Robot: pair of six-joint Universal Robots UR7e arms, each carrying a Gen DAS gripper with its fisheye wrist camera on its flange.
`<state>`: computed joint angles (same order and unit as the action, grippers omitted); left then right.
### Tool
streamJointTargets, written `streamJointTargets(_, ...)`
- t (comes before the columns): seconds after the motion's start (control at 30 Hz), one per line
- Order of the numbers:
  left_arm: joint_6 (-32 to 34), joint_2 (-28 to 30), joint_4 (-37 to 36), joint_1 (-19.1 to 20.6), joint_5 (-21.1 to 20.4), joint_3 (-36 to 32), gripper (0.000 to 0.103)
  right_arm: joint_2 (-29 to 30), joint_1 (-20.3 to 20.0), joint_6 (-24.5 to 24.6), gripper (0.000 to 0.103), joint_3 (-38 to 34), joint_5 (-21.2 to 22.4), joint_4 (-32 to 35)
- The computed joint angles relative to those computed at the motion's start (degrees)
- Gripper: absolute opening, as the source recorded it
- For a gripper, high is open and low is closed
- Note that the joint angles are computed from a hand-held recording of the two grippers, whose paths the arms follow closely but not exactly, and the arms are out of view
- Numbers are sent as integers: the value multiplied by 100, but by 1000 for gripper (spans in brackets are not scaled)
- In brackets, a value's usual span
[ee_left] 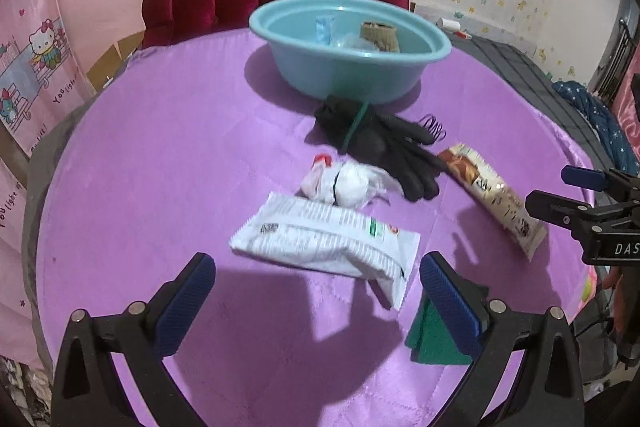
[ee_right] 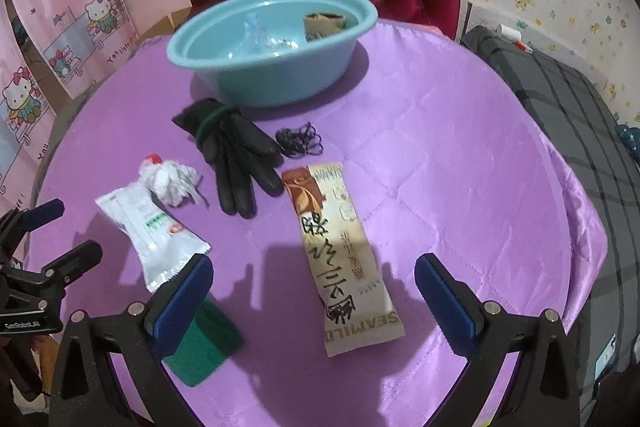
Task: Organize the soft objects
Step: 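Withdraw both tools from the basin back over the table, then grasp the SEAMILD packet with the right gripper while the left grasps the white packet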
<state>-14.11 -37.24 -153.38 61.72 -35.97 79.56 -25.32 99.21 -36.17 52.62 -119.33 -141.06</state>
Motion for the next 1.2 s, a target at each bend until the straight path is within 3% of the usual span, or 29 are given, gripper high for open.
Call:
streamJointTargets(0.53,-482,245,424,70,100,-340,103,829,-227,256,98,-1470,-243,1351)
streamJointTargets(0.67,-524,305,473,93,79,-390,103,1108,-253,319,77,-1964,-284,1723)
streamJointTargets(0.73,-572,353,556,105,94,-463,103,1166,-234,156,61,-1987,-350,1612)
streamJointTargets(0.8,-625,383,617,114,85,-517,103,1195,-209,-37,37,-1970,-392,1500)
streamJointTargets(1.0,-861,465,782,127,85,-675,103,1264,-212,276,21,-2245,-225,1857)
streamJointTargets(1.2,-1151,575,753,121,227,-798,103,1150,-174,347,20,-2181,-144,1894)
